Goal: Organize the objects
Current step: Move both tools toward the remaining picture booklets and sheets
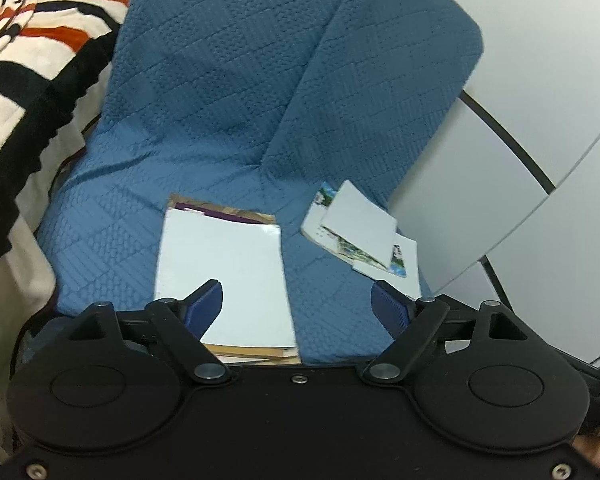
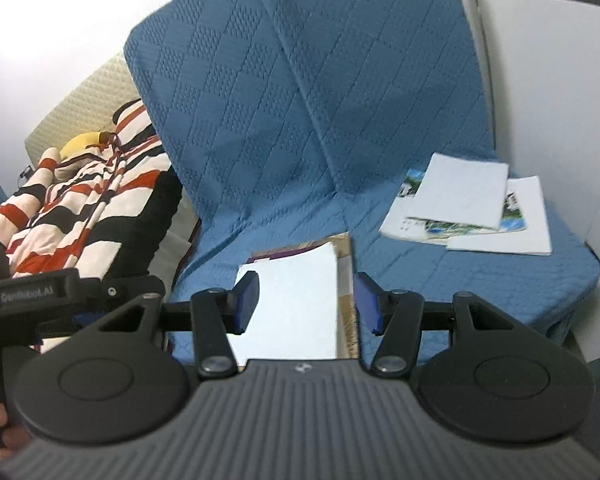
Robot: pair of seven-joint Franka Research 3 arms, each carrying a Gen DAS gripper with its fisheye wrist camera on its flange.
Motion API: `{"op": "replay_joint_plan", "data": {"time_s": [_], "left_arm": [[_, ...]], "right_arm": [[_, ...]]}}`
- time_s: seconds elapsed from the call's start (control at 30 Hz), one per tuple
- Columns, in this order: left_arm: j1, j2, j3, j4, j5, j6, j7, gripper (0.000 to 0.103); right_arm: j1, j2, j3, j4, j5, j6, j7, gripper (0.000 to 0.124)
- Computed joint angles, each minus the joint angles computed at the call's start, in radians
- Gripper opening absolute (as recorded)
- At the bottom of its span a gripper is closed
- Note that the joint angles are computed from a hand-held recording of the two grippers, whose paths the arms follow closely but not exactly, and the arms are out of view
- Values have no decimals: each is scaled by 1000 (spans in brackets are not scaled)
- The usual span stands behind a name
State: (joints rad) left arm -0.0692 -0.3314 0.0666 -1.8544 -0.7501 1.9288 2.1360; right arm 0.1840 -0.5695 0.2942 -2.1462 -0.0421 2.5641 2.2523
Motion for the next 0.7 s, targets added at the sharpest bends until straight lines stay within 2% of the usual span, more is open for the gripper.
{"op": "replay_joint_plan", "data": {"time_s": [0.17,0.33,0.43,0.53,0.63,0.7], "left_arm": [[-26,-64,-4,-55,-28,23,21,87],[-67,-125,-20,-116,-6,77,35,95],[-97,-132,-22,-123,5,82,12,101],[-120,-138,-30,-130,21,84,-13,102],[-140,-154,-41,-151,37,92,-31,102],[-154,-170,-49,-170,49,104,-41,102]], "right_arm": [[-13,-66,-10,-43,-4,-25,0,56],[-36,-127,-17,-89,-2,-45,-5,56],[-45,-161,-25,-118,9,-52,-12,56],[-55,-196,-33,-143,19,-66,-23,56],[-82,-247,-31,-185,18,-50,-15,90],[-87,-267,-40,-200,25,-57,-27,90]]}}
